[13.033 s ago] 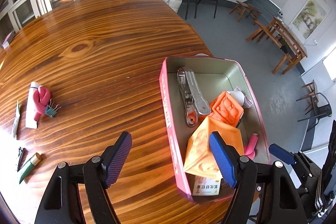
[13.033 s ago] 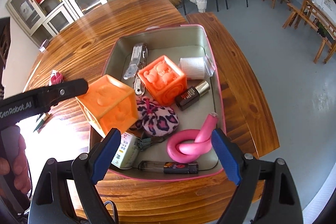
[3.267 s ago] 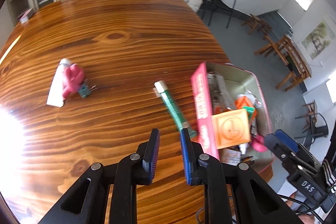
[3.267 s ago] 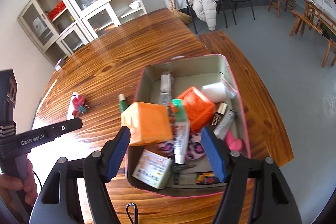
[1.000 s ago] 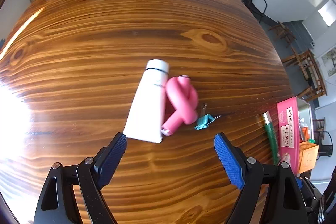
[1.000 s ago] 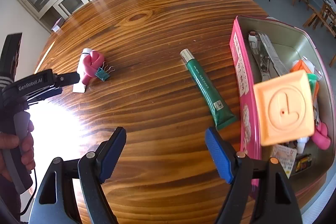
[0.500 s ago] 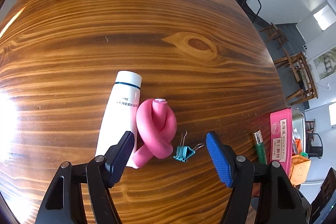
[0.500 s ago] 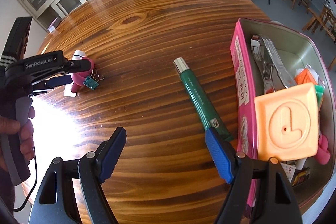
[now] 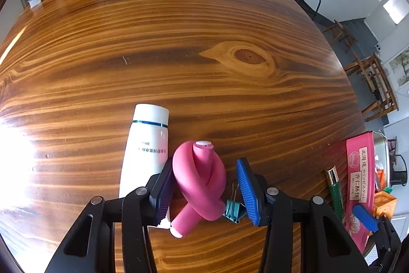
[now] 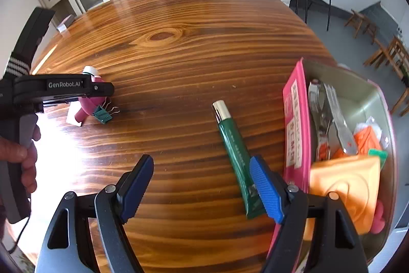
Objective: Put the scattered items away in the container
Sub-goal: 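Grasp the pink knotted toy with the left tool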
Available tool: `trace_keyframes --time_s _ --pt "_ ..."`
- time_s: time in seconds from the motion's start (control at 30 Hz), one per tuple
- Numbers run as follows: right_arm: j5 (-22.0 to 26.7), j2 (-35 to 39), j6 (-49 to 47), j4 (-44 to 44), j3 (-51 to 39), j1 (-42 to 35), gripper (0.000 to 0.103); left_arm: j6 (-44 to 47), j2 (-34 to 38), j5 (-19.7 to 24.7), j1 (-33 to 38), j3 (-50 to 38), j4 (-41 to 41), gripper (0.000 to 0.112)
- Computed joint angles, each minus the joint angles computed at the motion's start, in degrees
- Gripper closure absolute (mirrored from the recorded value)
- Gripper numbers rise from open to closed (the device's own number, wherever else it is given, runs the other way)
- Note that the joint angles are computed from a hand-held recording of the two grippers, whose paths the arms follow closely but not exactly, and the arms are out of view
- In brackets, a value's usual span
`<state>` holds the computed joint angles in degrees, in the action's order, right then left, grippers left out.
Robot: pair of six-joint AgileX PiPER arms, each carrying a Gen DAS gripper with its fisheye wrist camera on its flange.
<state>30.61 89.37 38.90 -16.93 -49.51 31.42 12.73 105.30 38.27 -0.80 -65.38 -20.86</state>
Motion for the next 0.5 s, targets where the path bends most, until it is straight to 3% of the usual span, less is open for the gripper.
trace_keyframes --time_s 0.07,0.13,0.5 --pt "0.35 0.62 2.22 -3.53 -0.65 1.05 0.022 -0.07 0.10 0.17 -0.09 -0.26 0.84 0.076" --pt "0.64 1.48 3.18 -5.49 -1.24 1.50 0.022 0.33 -0.26 0.39 0.10 0.13 0.88 0.083" --pt "4.23 6.92 12.31 -20.44 -3.73 4.79 0.022 4.41 -6.75 2.29 6.00 7.08 -1.20 0.084"
